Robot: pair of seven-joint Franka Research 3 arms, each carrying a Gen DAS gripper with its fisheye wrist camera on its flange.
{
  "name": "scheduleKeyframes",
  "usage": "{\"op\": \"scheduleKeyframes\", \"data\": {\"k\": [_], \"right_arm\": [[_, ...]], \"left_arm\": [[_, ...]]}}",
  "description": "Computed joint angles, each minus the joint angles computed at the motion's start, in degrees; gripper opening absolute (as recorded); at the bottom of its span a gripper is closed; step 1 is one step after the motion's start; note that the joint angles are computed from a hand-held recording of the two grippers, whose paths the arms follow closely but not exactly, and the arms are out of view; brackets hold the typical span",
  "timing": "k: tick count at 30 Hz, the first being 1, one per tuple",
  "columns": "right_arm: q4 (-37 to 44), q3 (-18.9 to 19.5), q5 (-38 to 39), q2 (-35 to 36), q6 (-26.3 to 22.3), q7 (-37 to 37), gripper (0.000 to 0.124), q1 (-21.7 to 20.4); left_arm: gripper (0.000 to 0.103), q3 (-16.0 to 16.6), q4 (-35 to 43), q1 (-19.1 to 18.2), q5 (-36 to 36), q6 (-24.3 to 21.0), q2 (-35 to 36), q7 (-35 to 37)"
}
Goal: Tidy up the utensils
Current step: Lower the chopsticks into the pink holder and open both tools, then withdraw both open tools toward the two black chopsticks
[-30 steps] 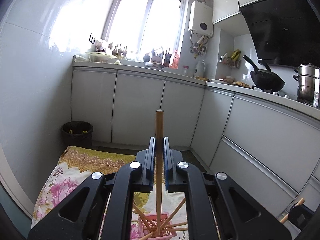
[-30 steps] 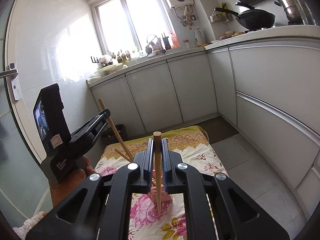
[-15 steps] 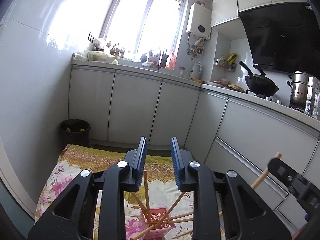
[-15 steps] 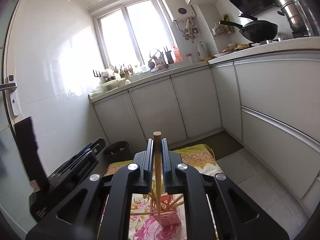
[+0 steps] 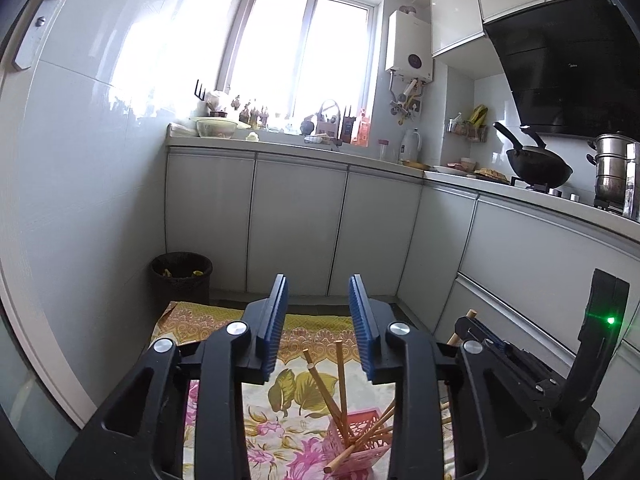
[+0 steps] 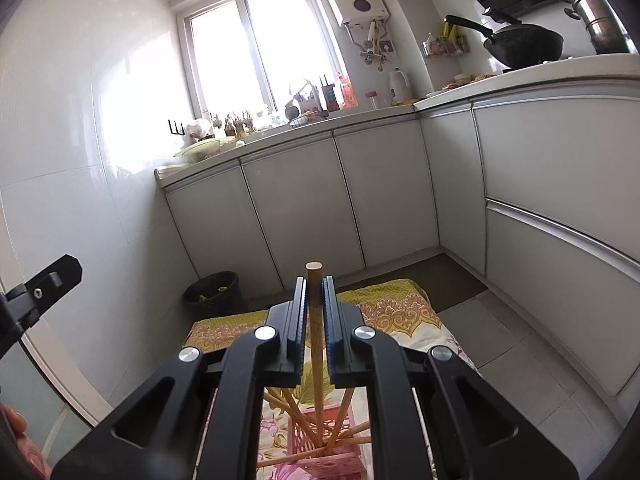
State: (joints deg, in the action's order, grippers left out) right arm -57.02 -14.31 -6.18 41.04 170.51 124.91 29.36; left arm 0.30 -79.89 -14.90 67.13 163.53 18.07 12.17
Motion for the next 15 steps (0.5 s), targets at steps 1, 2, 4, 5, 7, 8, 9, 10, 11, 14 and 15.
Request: {"op": "scheduleKeyframes", "data": {"k": [1, 2, 4, 5, 7, 8, 9, 10, 11, 14, 15], "right_arm": [[0.5, -0.1, 0.0, 0.5, -0.5, 0.1, 0.011, 0.0], [0.4, 0.0, 0.1, 0.5, -0.8, 0.2, 0.014, 0.1], [-0.7, -1.2, -0.4, -0.1, -1.5, 1.8, 0.055, 1.0], [-2.4, -1.4, -0.6, -1.0, -0.6, 2.8, 0.065, 1.3], [-6.7, -5.1, -1.9, -3.2, 1.5, 6.8, 0.078, 3.8], [-7.9, -6.3, -2.7, -3.9, 1.6, 7.8, 0.079, 4.8], [-9.3, -7.0, -3.5, -4.9, 1.6, 8.3, 0.082, 5.4], [-10.4, -7.3, -4.2, -5.6, 1.4, 8.7, 0.084, 5.7], [-12.0, -7.0, -4.8, -6.8, 1.5, 8.6, 0.085, 5.8], [-16.9, -9.5, -8.0, -9.9, 2.9, 11.3, 0.09, 8.3], [-18.8, -10.7, -9.2, -11.1, 3.7, 12.6, 0.093, 9.4]], "left_arm": [[0.041, 0.2, -0.4, -0.1, 0.2, -0.4, -0.2, -0.4], [0.045, 0.2, -0.7, -0.1, 0.3, -0.9, -0.3, -0.6], [0.046, 0.1, -1.4, 0.1, 0.3, -1.4, -0.7, -1.0], [0.048, -0.2, -1.9, 0.3, -0.2, -1.6, -1.0, -0.9], [0.058, -0.4, -2.7, 0.3, -0.4, -2.4, -1.6, -1.4], [0.063, -0.4, -3.6, 0.2, 0.5, -2.5, -2.3, -2.4], [0.064, -0.5, -4.3, 0.1, 1.3, -3.2, -2.9, -3.2], [0.066, -0.8, -4.8, 0.3, 1.5, -3.6, -3.4, -3.3], [0.067, -1.3, -5.5, 0.5, 1.2, -3.7, -3.9, -2.9], [0.076, -2.2, -7.8, 0.6, 2.9, -5.0, -6.0, -3.9], [0.077, -2.6, -8.6, 0.7, 3.7, -5.3, -6.7, -4.4]]}}
